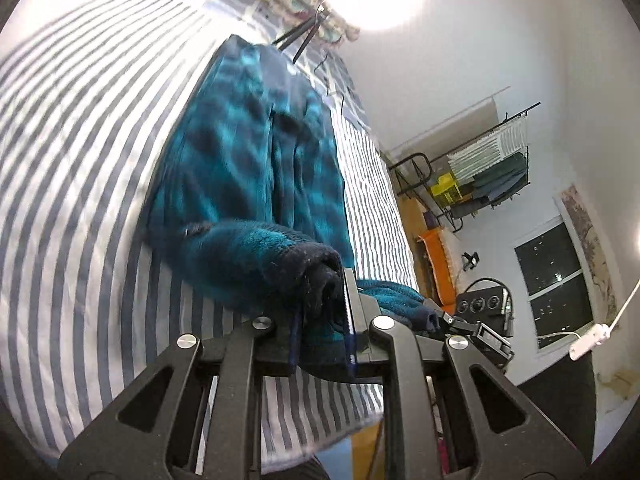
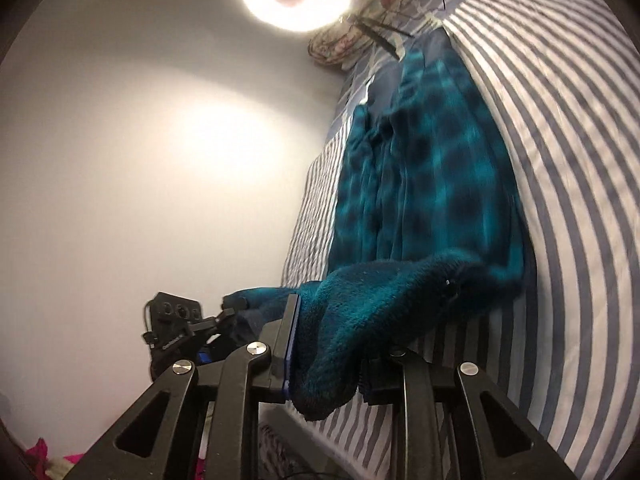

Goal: Fold large clothes
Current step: 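Lift the hem with both tools and fold it toward the collar, then lay the folded hem down and open both tools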

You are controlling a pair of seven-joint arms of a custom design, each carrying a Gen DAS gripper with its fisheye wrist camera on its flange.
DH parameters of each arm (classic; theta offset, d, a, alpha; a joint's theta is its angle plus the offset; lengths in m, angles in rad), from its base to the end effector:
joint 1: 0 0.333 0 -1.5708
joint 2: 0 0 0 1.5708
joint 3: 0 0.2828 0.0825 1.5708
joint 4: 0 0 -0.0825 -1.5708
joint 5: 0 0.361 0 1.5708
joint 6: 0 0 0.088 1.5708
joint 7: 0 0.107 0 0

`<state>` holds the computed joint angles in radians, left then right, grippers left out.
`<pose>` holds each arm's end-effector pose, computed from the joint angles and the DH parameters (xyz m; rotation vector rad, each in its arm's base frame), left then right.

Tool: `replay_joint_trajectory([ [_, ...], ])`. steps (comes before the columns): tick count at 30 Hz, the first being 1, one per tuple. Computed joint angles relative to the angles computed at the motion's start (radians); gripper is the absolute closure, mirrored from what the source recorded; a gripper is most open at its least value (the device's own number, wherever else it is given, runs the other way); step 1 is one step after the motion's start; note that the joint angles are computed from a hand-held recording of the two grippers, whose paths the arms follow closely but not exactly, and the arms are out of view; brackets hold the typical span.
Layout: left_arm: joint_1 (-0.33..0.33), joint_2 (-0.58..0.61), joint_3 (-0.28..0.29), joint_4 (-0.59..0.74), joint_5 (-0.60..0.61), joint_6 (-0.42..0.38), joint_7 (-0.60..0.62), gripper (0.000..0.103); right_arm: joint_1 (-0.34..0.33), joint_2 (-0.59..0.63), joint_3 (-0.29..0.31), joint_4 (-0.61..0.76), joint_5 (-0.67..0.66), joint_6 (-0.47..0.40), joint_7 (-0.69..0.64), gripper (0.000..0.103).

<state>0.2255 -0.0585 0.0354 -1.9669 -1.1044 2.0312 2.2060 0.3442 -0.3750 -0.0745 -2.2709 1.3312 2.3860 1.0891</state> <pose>0.5391 0.0918 0.5126 1.8994 -1.7239 1.3925 0.4535 0.1314 0.5427 -1.3402 1.4523 0.4533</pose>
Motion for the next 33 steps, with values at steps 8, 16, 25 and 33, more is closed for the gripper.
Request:
replay_joint_trajectory([
  [8, -0.001, 0.238, -0.063, 0.275, 0.063, 0.082, -0.113, 0.088, -0.056, 0.251, 0.022, 0.250, -0.098, 0.010, 0.180, 0.080],
  [16, 0.030, 0.479, -0.147, 0.525, 0.182, 0.111, -0.248, 0.088, -0.146, 0.467, 0.096, 0.461, -0.198, -0.029, 0.323, 0.080],
  [25, 0.030, 0.625, -0.206, 0.681, 0.344, 0.124, -0.327, 0.087, -0.224, 0.542, 0.142, 0.500, -0.147, -0.074, 0.386, 0.077],
  [33, 0.056, 0.699, -0.238, 0.825, 0.403, 0.005, -0.378, 0.082, -0.263, 0.511, 0.136, 0.475, -0.060, -0.143, 0.350, 0.065],
])
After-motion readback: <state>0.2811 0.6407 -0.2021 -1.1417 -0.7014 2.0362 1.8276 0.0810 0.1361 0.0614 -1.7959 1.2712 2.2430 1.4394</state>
